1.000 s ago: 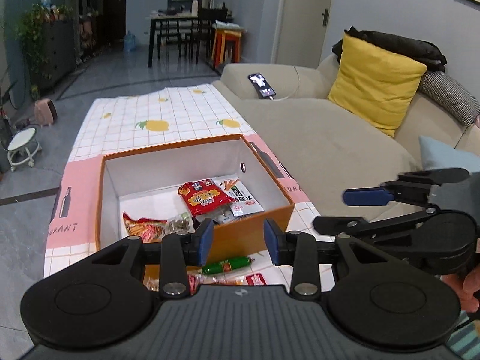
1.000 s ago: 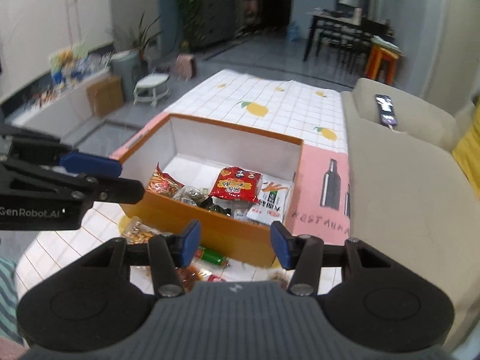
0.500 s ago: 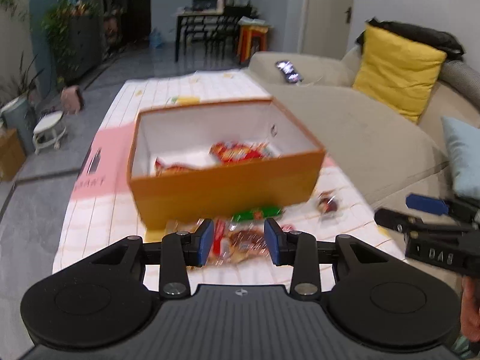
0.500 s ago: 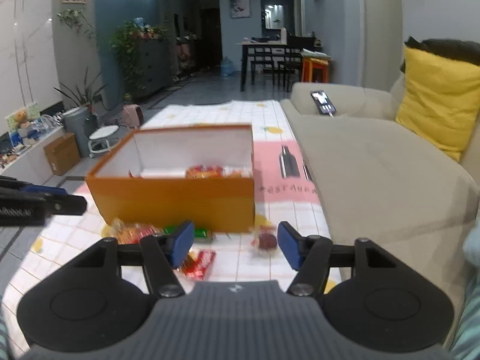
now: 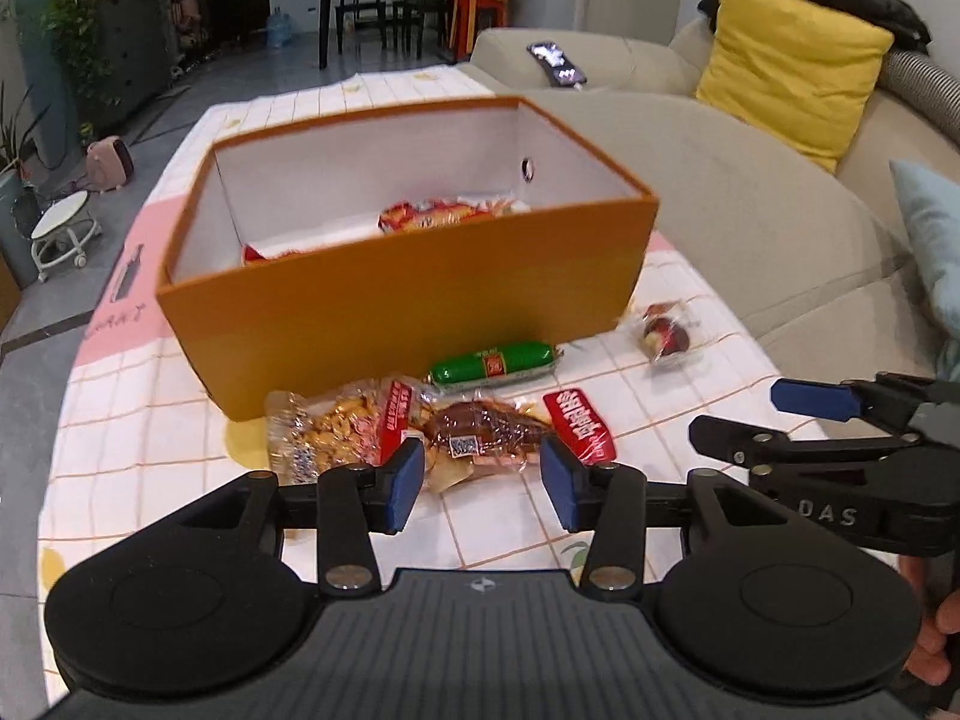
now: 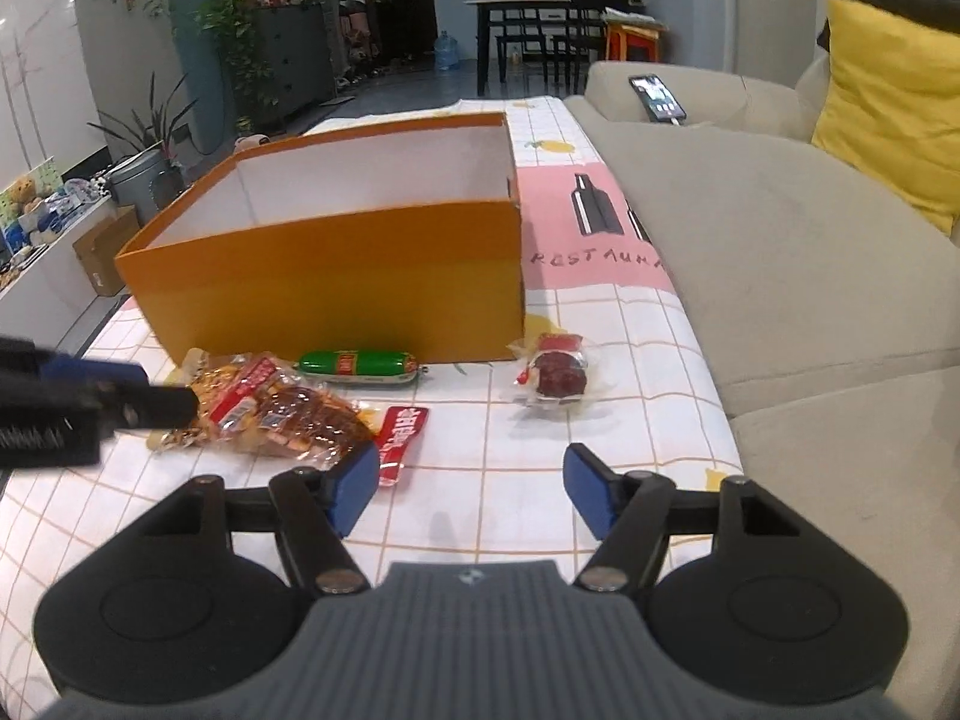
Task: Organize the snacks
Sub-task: 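Grasp the clear date-snack bag with the right gripper while the left gripper approaches the braised meat pack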
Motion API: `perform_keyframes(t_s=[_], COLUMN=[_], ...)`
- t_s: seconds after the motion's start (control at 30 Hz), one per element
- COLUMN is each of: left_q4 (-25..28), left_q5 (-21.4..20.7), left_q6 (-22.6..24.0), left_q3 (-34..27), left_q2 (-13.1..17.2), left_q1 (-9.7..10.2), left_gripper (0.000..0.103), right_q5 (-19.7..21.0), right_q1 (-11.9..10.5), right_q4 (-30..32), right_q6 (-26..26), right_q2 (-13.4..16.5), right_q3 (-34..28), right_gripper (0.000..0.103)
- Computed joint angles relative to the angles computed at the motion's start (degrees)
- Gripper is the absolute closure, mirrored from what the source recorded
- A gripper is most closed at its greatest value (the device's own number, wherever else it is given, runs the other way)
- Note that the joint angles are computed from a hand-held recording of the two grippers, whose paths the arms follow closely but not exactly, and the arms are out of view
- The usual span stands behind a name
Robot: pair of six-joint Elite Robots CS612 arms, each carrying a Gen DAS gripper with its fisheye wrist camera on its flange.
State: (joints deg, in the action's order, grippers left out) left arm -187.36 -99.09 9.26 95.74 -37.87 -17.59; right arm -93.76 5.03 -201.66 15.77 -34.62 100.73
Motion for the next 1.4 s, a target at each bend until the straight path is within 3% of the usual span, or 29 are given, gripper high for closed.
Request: perform_keyframes(t_s=[0.13, 0.4, 0.63, 0.67, 0.73, 0.77, 0.9, 1.2, 1.33, 1.4], left_q4=[1.5, 7.5, 9.7, 10.2, 11.5, 12.3, 17.3, 15.9, 19.3, 15.9], left_q5=[-0.8, -0.6, -0.5, -0.2, 0.1, -0.2, -3.9, -7.7, -11.2, -10.4], left_q6=[-1.9, -1.0, -0.9, -0.7, -1.4, -1.9, -4.4, -1.6, -2.4, -1.7], left_q3=[-2.0, -7.3, -9.2, -9.2, -8.8, -8.9, -8.3, -5.3, -6.0, -4.8], left_q2=[1.5, 4.2, 5.3, 5.2, 4.6, 4.5, 3.4, 2.5, 2.6, 2.3], left_q1=[-0.07, -0.19, -0.28, -0.35, -0.44, -0.45, 0.03, 0.16, 0.19, -0.16], left_gripper=[0.049, 0.047, 0.047, 0.047, 0.047, 0.047, 0.047, 0.047, 0.047, 0.048], right_q5=[0.0, -1.5, -1.2, -0.8, 0.0, 0.0, -0.3, 1.9, 1.8, 0.8], right_q1=[-0.6, -1.8, -2.6, -2.8, -3.0, -3.1, -2.8, -2.1, -1.9, -1.8], right_q4=[1.7, 3.6, 7.9, 8.7, 10.2, 9.9, 9.9, 8.5, 8.6, 8.5], right_q6=[-1.9, -3.1, -3.0, -2.8, -2.0, -1.6, -2.1, -2.3, -1.2, -1.0], right_q2=[0.8, 3.0, 4.6, 4.7, 4.6, 4.6, 3.9, 0.9, -0.1, -0.6], right_q3=[-1.7, -7.0, -10.6, -10.8, -10.8, -10.6, -9.4, -3.2, -1.7, -1.0], right_gripper=[0.042, 0.042, 0.043, 0.044, 0.063, 0.063, 0.067, 0.072, 0.072, 0.072])
